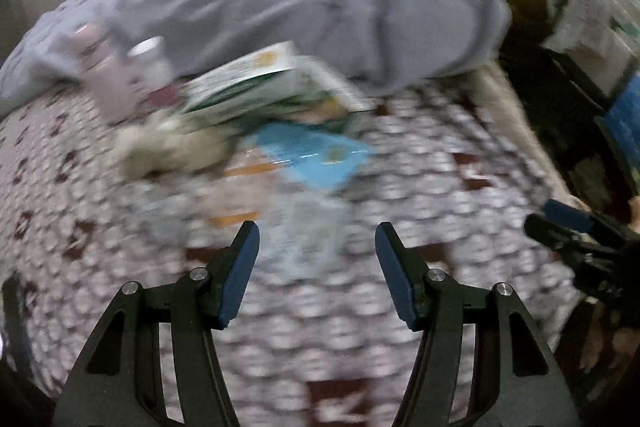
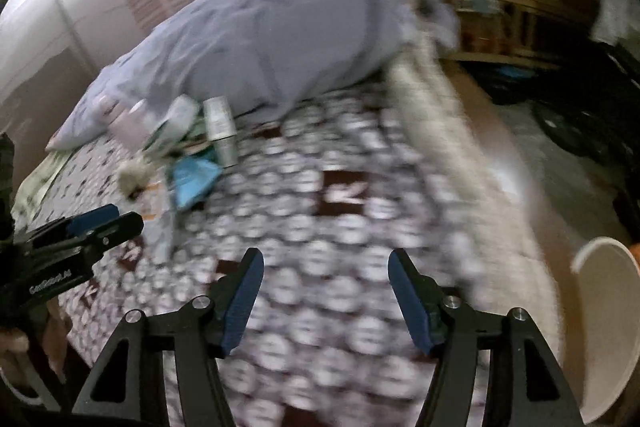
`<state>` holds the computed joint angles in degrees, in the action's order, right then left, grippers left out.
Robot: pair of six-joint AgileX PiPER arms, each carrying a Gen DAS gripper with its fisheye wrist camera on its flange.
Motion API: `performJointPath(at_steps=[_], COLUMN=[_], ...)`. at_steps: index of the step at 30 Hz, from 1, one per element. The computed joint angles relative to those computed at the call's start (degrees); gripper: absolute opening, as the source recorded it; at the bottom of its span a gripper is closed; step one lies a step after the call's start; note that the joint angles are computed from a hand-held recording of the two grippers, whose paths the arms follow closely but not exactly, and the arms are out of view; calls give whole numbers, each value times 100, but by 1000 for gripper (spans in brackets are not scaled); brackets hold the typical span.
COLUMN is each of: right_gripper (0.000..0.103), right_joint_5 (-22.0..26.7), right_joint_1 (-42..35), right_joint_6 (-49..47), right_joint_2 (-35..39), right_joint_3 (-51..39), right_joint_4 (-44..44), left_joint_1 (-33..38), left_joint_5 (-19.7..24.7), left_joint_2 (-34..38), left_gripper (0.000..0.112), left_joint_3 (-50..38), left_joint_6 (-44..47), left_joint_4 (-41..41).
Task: Collect trash
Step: 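Return both tools from the bucket to the bed, then grasp the tissue wrapper with the left tool while the right tool grasps the orange-striped snack bag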
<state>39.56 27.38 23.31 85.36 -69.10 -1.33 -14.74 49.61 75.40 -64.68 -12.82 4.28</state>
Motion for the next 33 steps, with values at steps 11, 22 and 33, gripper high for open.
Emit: performJointPath(at_steps=[11,22,33], right_gripper=[64,77,80], right_joint_5=[309,1101,2406], right_joint_1=[798,1136,1800], right_joint_6=[-603,-1602,-1482], right_joint_2=[1525,3449,5328], right_joint_3=[-1737,-4329,-6866], right_joint_4=[463,890,-329], left_joint_1=[2715,2872,3645], left_joint_5=[-376,-620,-39], left_joint_2=[586,1873,1215], left_gripper=[59,36,17], left_joint_3=[250,-277,-108], left_joint_6=[1717,2195,3355], left_joint_4=[-1444,-1898,-2545])
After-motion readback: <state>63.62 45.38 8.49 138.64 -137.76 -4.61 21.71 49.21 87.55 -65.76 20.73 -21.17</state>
